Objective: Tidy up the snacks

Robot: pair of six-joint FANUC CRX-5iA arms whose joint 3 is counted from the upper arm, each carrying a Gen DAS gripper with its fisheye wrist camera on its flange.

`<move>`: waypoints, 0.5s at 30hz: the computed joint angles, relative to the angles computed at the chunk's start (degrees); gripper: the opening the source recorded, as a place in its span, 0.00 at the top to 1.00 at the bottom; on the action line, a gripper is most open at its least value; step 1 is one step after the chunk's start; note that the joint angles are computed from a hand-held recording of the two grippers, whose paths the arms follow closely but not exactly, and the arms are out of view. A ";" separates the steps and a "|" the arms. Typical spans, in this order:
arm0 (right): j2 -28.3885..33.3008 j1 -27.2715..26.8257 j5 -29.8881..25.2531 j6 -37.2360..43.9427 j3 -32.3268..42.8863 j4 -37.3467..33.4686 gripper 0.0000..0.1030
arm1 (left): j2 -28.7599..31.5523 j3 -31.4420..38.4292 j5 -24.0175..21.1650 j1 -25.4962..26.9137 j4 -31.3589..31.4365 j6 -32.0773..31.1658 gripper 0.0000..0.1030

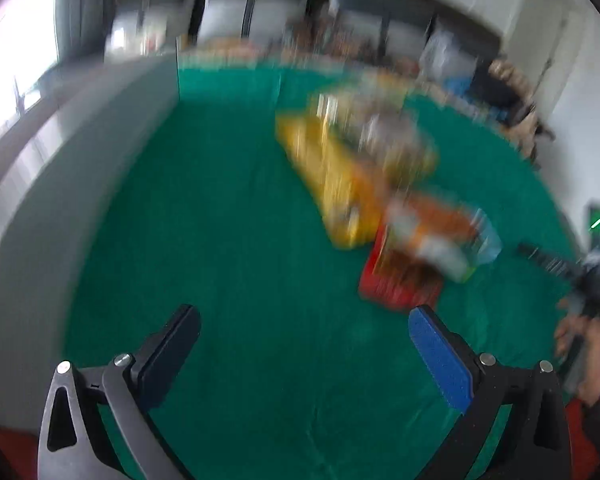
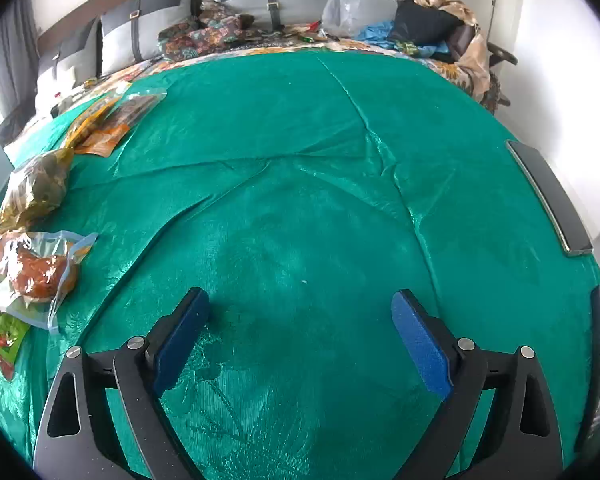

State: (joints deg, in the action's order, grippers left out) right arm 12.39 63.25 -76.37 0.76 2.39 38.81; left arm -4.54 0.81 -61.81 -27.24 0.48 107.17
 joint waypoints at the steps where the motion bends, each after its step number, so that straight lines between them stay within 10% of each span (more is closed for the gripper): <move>1: 0.00 0.00 0.00 0.00 0.00 0.00 0.08 | 0.85 -0.48 -0.38 -0.30 0.58 0.34 0.04; 15: -0.16 0.04 0.00 0.04 -0.05 -0.07 0.07 | 7.02 4.75 3.97 0.37 -6.07 -6.39 0.00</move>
State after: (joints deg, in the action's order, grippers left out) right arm 12.23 63.29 -76.37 0.80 2.34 38.75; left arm 2.48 5.56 -57.84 -26.88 -5.59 100.78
